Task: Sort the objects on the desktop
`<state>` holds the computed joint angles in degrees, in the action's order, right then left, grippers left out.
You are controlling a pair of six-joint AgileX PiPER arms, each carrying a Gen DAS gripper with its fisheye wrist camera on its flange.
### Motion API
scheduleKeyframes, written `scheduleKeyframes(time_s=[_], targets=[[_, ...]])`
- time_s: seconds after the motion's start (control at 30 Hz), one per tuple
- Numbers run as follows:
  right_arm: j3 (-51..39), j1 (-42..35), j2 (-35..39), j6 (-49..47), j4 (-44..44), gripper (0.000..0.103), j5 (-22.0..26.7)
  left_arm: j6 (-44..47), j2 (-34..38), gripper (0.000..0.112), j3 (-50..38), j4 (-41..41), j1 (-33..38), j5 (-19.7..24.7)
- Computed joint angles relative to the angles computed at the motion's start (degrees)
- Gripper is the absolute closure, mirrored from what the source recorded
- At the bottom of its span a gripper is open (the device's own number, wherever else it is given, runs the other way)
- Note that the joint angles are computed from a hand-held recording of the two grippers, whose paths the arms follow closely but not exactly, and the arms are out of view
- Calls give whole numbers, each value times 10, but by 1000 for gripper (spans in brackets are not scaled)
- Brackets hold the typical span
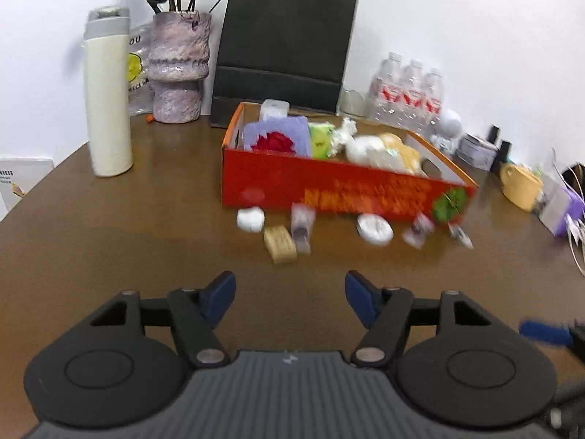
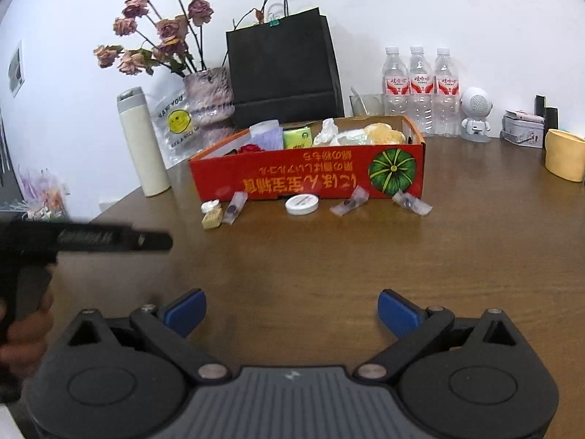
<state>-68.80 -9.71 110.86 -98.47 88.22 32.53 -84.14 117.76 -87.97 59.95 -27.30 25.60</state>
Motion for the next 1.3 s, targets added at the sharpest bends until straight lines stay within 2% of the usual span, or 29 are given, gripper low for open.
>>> scheduleKeyframes(time_s=[0.07, 0.13, 0.23, 0.3, 0.4, 0.53, 0.6, 0.7, 0.73, 0.8, 0.9, 1.0, 1.03, 1.17, 1.2, 1.23, 1.27, 1.3], targets=[[-30, 7, 20, 23, -18, 5, -5, 101, 41, 44, -70, -83, 25, -9], [-53, 17, 33, 53, -47, 7, -19, 175, 85, 50, -142, -138, 38, 11], [-72, 21, 49, 66, -65, 7, -8, 272, 139, 65, -225, -231, 57, 25], [-88, 26, 59, 92, -91, 8, -9, 318, 170, 82, -271, -290, 68, 39], [-114, 33, 74, 125, -119, 8, -10, 313, 165, 86, -248, -296, 77, 12], [-161, 44, 94, 176, -163, 8, -2, 257, 137, 86, -185, -254, 91, -31], [-197, 58, 108, 195, -181, 8, -2, 243, 127, 86, -169, -252, 98, -36], [-284, 82, 147, 234, -199, 9, 11, 318, 108, 87, -132, -375, 125, -88], [-319, 88, 165, 259, -212, 13, 22, 329, 102, 87, -123, -396, 131, -96], [-414, 107, 212, 357, -282, 21, 43, 303, 92, 87, -109, -369, 135, -92], [-580, 141, 300, 529, -425, 32, 85, 186, 78, 87, -88, -245, 134, -76], [-739, 167, 386, 668, -516, 35, 144, 146, 69, 88, -74, -216, 143, -75], [-760, 176, 399, 688, -536, 35, 139, 138, 66, 88, -70, -210, 145, -78], [-749, 201, 399, 696, -564, 35, 106, 140, 58, 88, -57, -212, 149, -97], [-721, 210, 387, 676, -581, 37, 81, 145, 57, 88, -56, -215, 149, -98], [-673, 223, 366, 651, -606, 43, 39, 147, 59, 88, -59, -216, 147, -96], [-647, 227, 354, 627, -608, 47, 20, 147, 59, 88, -59, -216, 147, -97], [-640, 223, 349, 616, -588, 57, 24, 147, 59, 89, -59, -216, 146, -100]])
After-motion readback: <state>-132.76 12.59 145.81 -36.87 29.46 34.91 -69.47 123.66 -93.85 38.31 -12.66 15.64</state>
